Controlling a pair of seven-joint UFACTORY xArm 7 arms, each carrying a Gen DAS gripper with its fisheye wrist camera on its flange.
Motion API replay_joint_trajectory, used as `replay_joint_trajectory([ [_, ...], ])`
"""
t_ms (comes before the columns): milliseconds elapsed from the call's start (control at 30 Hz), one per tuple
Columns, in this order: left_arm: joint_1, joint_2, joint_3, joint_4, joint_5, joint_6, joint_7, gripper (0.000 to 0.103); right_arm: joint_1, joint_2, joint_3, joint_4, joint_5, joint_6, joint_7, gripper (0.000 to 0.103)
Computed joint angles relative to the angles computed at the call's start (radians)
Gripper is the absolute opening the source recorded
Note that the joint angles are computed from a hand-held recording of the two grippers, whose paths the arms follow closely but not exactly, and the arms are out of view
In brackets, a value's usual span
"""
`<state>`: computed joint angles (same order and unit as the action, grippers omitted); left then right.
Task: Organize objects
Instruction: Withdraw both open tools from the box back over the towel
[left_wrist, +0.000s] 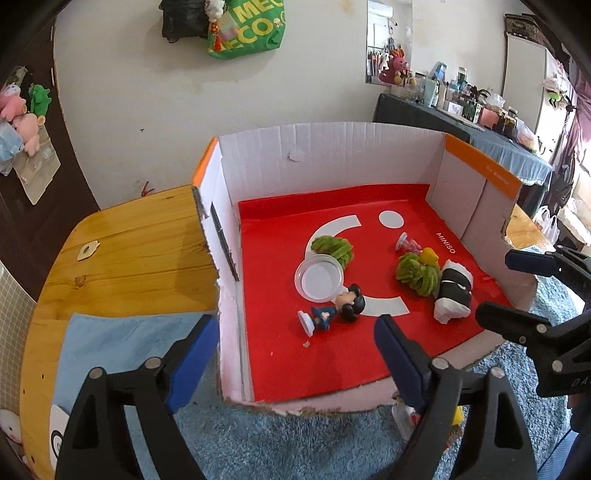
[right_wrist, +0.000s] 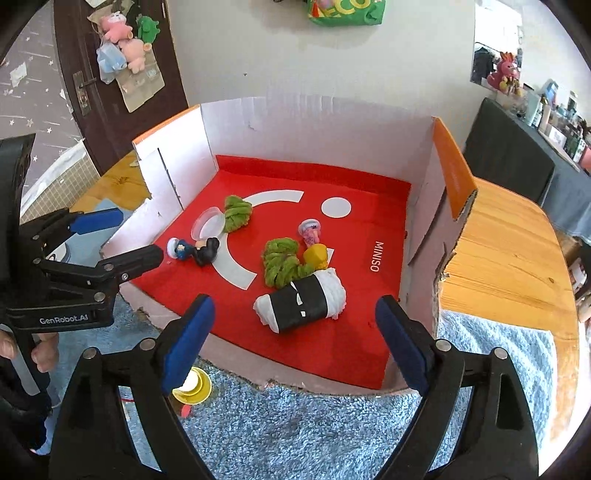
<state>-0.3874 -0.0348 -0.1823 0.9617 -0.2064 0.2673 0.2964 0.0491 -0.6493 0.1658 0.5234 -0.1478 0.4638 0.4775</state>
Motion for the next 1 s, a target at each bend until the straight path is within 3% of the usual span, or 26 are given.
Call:
replay_joint_trajectory([
  [433, -0.03, -0.084, 0.024, -0.074, -0.1, -0.022, 0.078, 0.1, 0.009, -0.067, 0.017, -0.042, 0.005, -0.019, 0.035, 0.103],
  [1000, -0.094, -0.174, 0.071, -0.156, -0.22, 0.006, 0.194, 0.103, 0.053, -0.166, 0.016, -0.109, 0.051, -0.041, 0.06, 0.103],
])
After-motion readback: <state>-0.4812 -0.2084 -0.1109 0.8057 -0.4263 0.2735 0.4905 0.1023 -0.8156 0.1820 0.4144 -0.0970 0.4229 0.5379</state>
